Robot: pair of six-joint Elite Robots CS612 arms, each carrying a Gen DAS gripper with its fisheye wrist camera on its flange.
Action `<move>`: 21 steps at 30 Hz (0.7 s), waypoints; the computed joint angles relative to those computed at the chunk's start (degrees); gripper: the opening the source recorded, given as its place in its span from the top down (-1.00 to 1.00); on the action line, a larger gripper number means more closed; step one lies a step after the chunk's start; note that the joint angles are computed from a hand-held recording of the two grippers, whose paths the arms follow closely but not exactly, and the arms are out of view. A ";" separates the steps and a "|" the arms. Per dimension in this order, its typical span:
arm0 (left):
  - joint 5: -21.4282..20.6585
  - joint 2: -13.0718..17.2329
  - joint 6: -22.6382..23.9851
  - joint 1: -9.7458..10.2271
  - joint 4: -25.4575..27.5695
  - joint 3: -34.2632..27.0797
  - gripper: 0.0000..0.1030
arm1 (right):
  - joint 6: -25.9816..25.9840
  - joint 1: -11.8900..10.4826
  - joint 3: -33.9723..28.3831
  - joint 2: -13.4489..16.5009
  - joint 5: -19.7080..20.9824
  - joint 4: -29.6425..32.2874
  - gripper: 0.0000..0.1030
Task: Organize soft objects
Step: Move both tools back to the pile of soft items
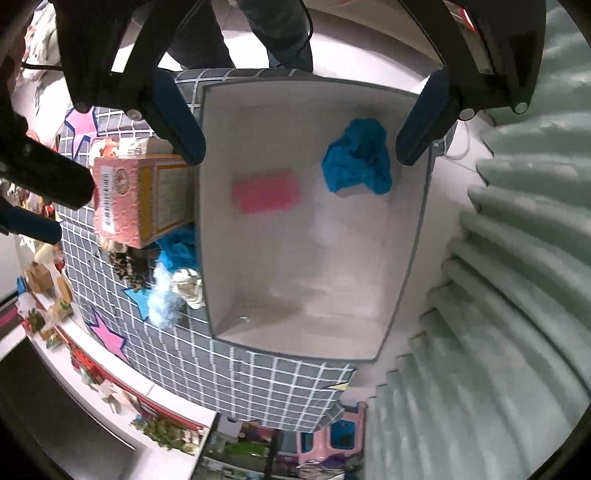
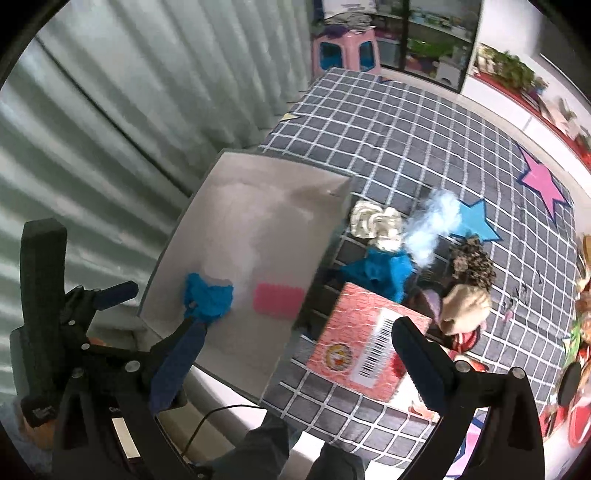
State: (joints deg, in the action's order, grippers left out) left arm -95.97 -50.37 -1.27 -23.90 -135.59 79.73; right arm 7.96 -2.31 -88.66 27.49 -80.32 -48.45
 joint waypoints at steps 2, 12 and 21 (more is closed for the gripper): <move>-0.01 0.06 0.90 -0.40 0.28 -0.47 -0.99 | 1.33 -0.74 -1.02 0.34 0.06 0.33 -0.98; -0.94 0.91 5.88 -3.43 3.21 -3.97 -0.99 | 7.66 -5.16 -6.81 2.41 -0.85 3.95 -0.98; 1.24 3.76 9.02 -7.20 8.28 -10.29 -0.99 | 16.20 -11.43 -12.30 5.29 -2.42 10.04 -0.98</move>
